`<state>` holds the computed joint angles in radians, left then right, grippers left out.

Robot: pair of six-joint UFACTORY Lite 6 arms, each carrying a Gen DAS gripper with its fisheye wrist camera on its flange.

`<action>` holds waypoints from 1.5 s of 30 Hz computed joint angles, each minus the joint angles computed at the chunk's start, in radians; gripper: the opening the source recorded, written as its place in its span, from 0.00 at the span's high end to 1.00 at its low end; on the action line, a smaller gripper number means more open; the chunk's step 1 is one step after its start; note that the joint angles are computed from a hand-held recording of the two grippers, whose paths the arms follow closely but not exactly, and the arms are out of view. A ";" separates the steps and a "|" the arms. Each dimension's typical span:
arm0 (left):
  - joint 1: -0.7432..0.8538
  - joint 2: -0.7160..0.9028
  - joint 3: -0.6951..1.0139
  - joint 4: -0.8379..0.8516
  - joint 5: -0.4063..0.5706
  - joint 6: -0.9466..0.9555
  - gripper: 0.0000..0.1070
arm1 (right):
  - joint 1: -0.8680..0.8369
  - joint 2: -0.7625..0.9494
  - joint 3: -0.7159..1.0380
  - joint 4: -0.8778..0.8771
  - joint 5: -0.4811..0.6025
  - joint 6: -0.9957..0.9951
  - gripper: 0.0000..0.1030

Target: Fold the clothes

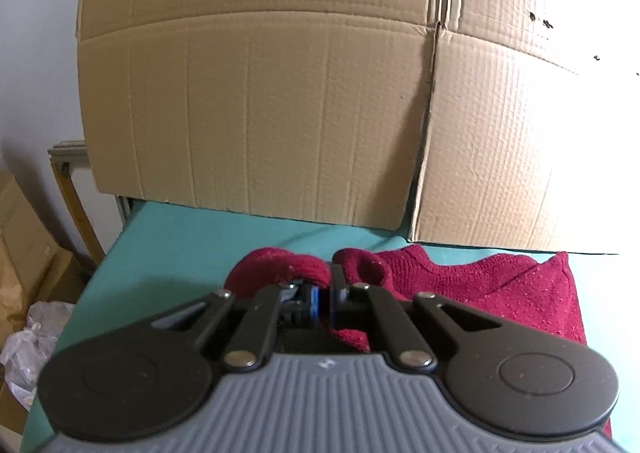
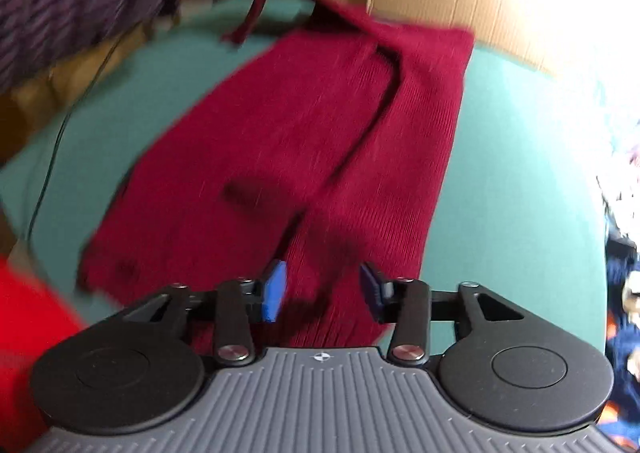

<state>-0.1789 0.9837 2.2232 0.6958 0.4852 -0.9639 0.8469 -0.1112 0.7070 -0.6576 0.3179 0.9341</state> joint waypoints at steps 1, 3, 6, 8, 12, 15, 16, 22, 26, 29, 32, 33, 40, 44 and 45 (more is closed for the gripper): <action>-0.001 -0.002 -0.002 -0.004 -0.002 0.002 0.99 | 0.026 -0.011 -0.017 0.026 0.013 0.002 0.65; -0.008 0.004 0.008 -0.005 0.005 0.011 0.99 | 0.066 -0.001 -0.028 0.023 0.027 0.058 0.65; -0.017 0.002 0.012 0.002 0.020 0.021 0.99 | 0.100 0.043 -0.017 -0.031 0.032 0.178 0.64; -0.020 -0.008 0.001 0.019 0.022 0.010 0.99 | 0.137 0.067 0.000 -0.120 0.071 0.280 0.75; -0.022 -0.072 -0.074 0.092 -0.003 -0.069 0.99 | 0.166 0.031 0.026 -0.090 0.124 0.300 0.93; -0.022 -0.145 -0.161 0.209 -0.046 -0.184 0.99 | 0.196 -0.060 0.015 -0.059 0.141 0.279 0.93; -0.021 -0.133 -0.140 0.191 -0.039 -0.156 0.99 | 0.200 -0.061 0.021 -0.047 0.137 0.267 0.93; -0.024 -0.039 -0.055 0.140 0.028 -0.058 0.99 | 0.172 0.054 0.054 0.083 0.079 0.115 0.88; 0.005 -0.055 -0.126 0.108 0.003 -0.074 0.99 | 0.204 -0.007 0.068 0.051 0.168 0.098 0.76; 0.012 -0.079 -0.165 0.135 -0.021 -0.113 0.99 | 0.190 -0.018 0.108 -0.053 0.203 0.173 0.65; 0.004 -0.103 -0.174 0.139 -0.033 -0.122 0.99 | 0.151 0.092 0.183 -0.244 0.188 0.335 0.58; 0.001 -0.111 -0.175 0.137 -0.036 -0.122 0.99 | 0.121 0.152 0.219 -0.263 0.172 0.350 0.59; -0.012 -0.133 -0.177 0.155 -0.031 -0.129 0.98 | -0.021 0.409 0.399 -0.244 0.110 0.319 0.90; -0.003 -0.143 -0.196 0.218 -0.030 -0.205 0.98 | -0.026 0.317 0.347 -0.254 0.053 0.293 0.93; 0.002 -0.145 -0.202 0.232 -0.035 -0.228 0.98 | -0.031 0.302 0.339 -0.238 0.034 0.267 0.93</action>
<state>-0.1774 0.8385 2.0215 0.9276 0.4498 -1.1922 0.8155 0.1909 1.0455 -0.8951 0.3521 1.2014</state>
